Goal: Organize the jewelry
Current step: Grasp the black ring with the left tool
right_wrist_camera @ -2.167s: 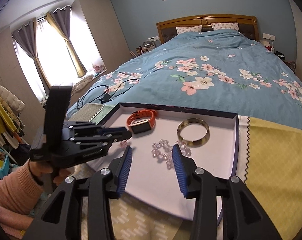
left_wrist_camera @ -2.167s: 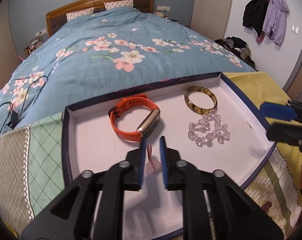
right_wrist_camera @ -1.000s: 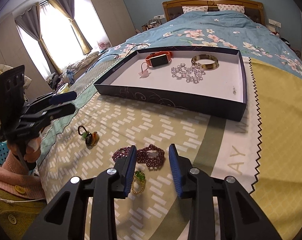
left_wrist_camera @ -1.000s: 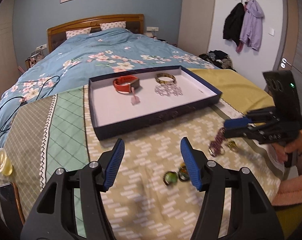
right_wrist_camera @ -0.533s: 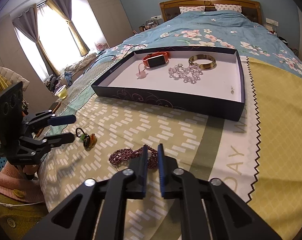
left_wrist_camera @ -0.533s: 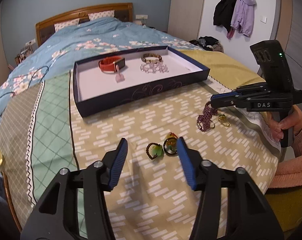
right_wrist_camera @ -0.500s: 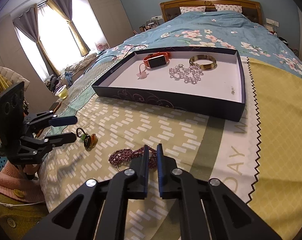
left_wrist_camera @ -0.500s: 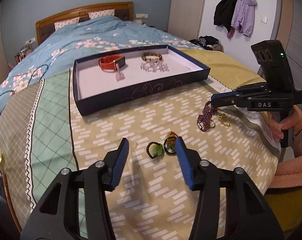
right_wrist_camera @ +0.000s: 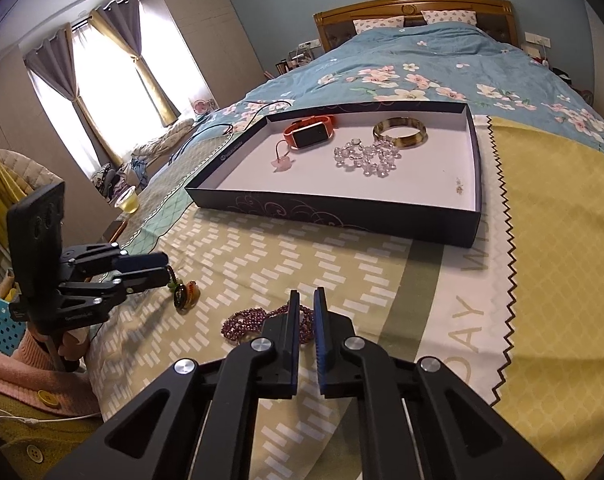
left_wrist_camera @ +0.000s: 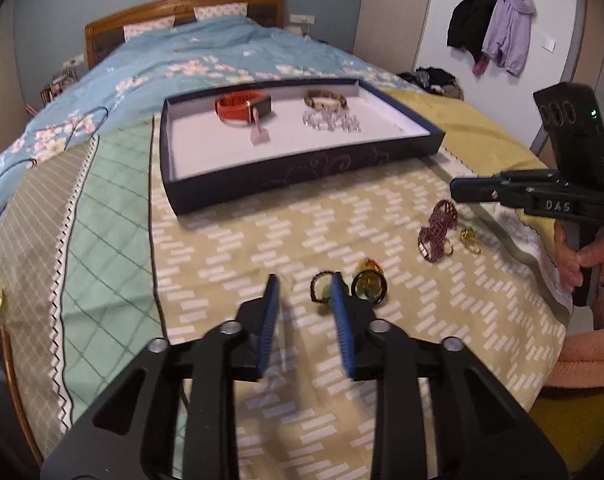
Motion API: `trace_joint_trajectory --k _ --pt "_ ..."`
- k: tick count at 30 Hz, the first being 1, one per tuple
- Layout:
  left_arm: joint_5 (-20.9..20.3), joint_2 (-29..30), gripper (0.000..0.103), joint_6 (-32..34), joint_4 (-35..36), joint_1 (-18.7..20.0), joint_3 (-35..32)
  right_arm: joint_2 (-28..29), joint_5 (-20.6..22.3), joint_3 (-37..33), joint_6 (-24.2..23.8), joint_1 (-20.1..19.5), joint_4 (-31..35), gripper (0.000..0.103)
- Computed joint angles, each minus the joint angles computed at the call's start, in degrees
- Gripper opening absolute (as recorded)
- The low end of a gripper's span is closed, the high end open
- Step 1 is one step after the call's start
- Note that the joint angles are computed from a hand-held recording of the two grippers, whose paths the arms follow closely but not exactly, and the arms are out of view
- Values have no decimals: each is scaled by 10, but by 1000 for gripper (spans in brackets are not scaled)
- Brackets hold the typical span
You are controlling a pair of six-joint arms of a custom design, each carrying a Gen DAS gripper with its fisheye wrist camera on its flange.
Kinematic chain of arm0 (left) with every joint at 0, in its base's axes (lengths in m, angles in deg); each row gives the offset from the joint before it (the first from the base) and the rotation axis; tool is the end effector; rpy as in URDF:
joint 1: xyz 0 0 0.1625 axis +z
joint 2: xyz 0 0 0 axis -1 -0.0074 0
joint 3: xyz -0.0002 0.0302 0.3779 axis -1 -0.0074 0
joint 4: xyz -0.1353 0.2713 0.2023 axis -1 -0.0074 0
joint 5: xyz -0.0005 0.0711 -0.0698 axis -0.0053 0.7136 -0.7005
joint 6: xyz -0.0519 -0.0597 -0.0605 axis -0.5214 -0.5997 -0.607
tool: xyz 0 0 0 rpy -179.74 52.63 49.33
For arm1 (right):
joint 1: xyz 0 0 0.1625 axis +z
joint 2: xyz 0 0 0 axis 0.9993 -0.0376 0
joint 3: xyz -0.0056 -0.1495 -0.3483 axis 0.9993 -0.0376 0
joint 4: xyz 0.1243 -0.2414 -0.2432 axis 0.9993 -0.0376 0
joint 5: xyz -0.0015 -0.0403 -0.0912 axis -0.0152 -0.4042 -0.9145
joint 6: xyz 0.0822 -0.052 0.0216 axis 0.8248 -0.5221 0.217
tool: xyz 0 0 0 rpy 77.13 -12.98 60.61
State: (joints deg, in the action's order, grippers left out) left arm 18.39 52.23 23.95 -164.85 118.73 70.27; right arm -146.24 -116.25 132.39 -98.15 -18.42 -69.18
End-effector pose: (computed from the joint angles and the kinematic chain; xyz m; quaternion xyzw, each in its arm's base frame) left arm -0.2811 -0.3968 -0.0358 0.1864 0.8864 -0.3109 0.2880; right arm -0.0343 -0.5012 0.2899 0.3758 -0.9135 0.1443 0.0596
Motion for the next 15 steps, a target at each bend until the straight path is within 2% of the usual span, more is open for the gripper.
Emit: trace_joint_trajectory --k 3,6,9,15 --pt "-7 5 31 45 -58 -12 9 2 -1 0 4 -1 0 8" --pt "-9 19 31 88 -69 -23 -4 3 -1 -1 5 -2 2 10" --pt "-17 35 31 107 -36 -20 -32 3 0 -2 5 -2 3 11" --pt "-27 46 31 89 32 -2 -65 3 1 -2 7 -3 6 14"
